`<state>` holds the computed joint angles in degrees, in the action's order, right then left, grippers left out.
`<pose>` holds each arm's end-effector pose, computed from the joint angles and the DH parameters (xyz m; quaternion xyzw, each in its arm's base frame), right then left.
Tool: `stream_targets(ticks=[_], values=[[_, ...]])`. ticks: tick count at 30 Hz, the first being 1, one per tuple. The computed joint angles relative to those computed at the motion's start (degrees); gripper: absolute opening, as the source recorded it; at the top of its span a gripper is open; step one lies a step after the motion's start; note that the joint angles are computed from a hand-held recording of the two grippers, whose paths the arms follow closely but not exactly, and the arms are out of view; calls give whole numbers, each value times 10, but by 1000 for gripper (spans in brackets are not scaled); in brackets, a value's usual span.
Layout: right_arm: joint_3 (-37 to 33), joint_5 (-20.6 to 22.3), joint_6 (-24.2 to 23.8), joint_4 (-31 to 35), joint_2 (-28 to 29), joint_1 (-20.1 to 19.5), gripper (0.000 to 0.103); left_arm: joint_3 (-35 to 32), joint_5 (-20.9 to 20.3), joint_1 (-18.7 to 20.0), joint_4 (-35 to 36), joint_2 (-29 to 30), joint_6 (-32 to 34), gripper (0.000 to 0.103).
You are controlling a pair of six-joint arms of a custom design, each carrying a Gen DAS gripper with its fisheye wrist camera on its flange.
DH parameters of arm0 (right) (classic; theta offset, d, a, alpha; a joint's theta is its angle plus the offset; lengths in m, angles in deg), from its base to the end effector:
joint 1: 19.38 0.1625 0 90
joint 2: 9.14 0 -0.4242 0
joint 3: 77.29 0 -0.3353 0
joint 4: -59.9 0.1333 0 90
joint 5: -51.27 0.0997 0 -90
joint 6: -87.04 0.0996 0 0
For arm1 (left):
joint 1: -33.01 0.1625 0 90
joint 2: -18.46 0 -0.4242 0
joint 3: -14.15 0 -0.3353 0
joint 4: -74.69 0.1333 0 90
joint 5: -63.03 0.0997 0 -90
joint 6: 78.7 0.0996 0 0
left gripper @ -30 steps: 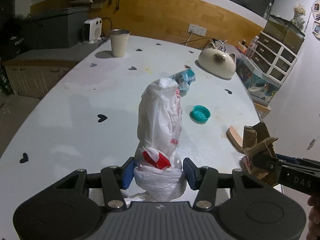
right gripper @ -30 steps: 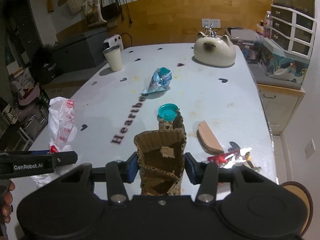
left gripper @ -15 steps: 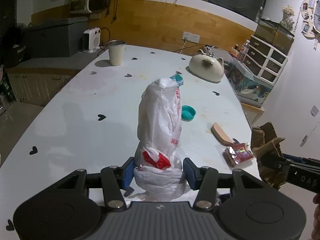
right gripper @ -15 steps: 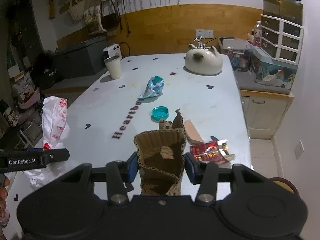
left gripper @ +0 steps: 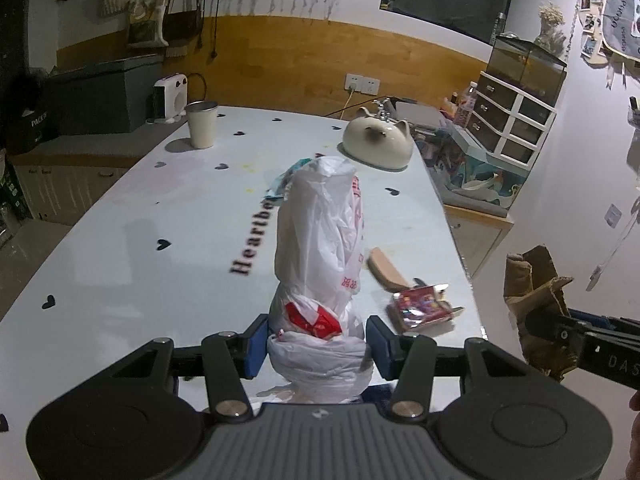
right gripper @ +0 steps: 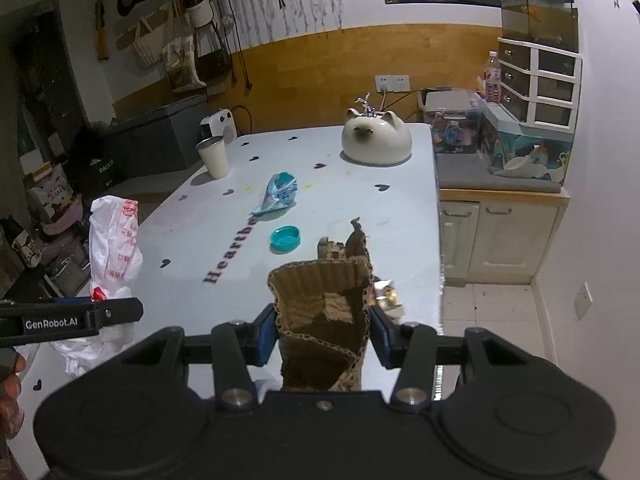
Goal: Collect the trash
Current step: 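Lift the white bag and cardboard box off the table, then carry the white bag and cardboard box over the tan wastebasket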
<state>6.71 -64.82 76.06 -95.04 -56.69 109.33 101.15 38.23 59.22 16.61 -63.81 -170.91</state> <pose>0.4990 -0.4796 0.2452 0.3463 -0.8802 0.2852 0.1550 -0.3016 -0.3978 0.4622 -0.0321 0.8168 -0.4452 0.3654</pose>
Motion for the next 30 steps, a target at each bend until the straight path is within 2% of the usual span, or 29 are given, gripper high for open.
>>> stream_targets(ticks=[7, 13, 23, 30], values=[[-1, 33, -39, 23, -39, -41, 49, -29, 4, 6, -42, 73, 0, 52], [-17, 55, -73, 51, -60, -83, 49, -51, 4, 24, -127, 137, 48, 52], [-54, 66, -111, 100, -82, -159, 49, -87, -22, 67, -341, 249, 216, 52], [-70, 61, -111, 136, -87, -207, 49, -121, -78, 102, -452, 319, 319, 52]])
